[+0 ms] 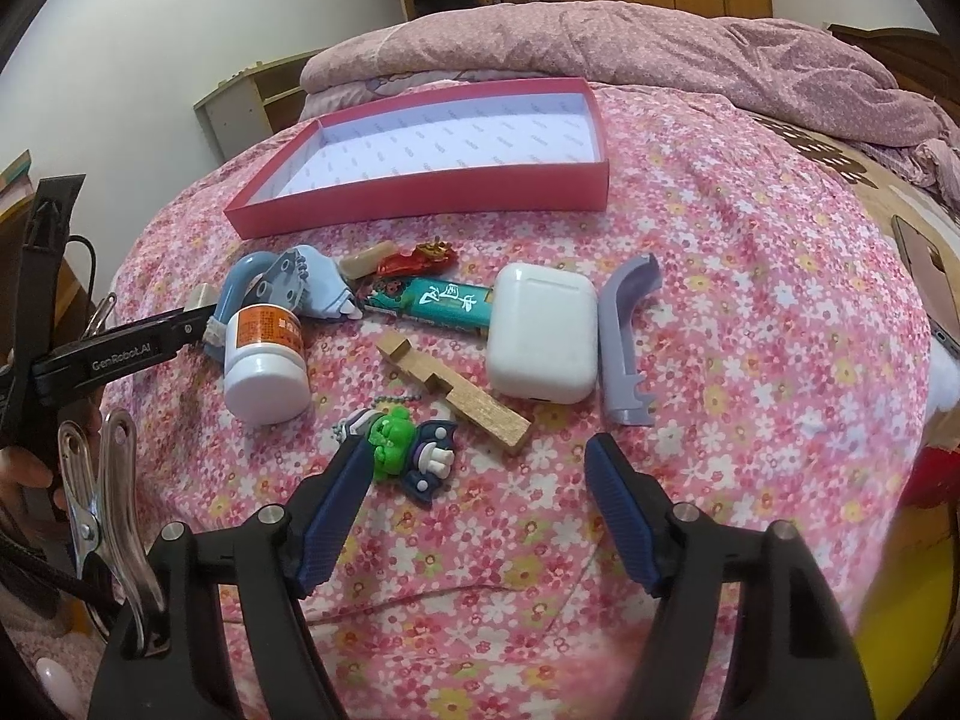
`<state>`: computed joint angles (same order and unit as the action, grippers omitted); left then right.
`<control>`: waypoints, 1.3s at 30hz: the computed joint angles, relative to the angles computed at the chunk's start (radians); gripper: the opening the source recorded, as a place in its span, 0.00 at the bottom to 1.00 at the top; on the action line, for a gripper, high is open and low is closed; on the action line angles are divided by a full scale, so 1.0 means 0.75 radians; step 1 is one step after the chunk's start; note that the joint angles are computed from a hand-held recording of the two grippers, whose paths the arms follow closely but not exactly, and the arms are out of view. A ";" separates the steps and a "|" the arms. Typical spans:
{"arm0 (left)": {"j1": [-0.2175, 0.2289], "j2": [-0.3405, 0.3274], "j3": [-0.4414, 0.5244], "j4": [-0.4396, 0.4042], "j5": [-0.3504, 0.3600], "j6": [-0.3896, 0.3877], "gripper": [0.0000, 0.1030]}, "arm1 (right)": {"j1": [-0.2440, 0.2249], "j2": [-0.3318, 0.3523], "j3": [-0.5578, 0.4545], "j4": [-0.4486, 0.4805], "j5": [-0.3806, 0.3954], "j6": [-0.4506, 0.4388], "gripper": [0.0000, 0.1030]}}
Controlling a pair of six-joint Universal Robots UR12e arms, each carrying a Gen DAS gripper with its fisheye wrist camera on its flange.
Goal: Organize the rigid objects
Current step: 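Close left tool on the charger plug while right tool grasps the earbud case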
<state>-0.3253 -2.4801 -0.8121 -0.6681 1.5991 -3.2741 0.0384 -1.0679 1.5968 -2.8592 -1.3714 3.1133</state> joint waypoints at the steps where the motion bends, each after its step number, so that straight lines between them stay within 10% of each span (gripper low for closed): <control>1: -0.001 0.000 -0.002 0.004 0.007 0.003 0.45 | 0.000 0.000 0.000 -0.001 0.001 0.002 0.73; 39: 0.004 0.021 -0.029 0.024 -0.064 0.005 0.36 | -0.011 0.089 -0.145 0.018 -0.029 -0.012 0.43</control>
<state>-0.3226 -2.4643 -0.8339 -0.6501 1.5508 -3.2707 0.0303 -1.0013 1.4881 -2.8454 -1.3933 3.1043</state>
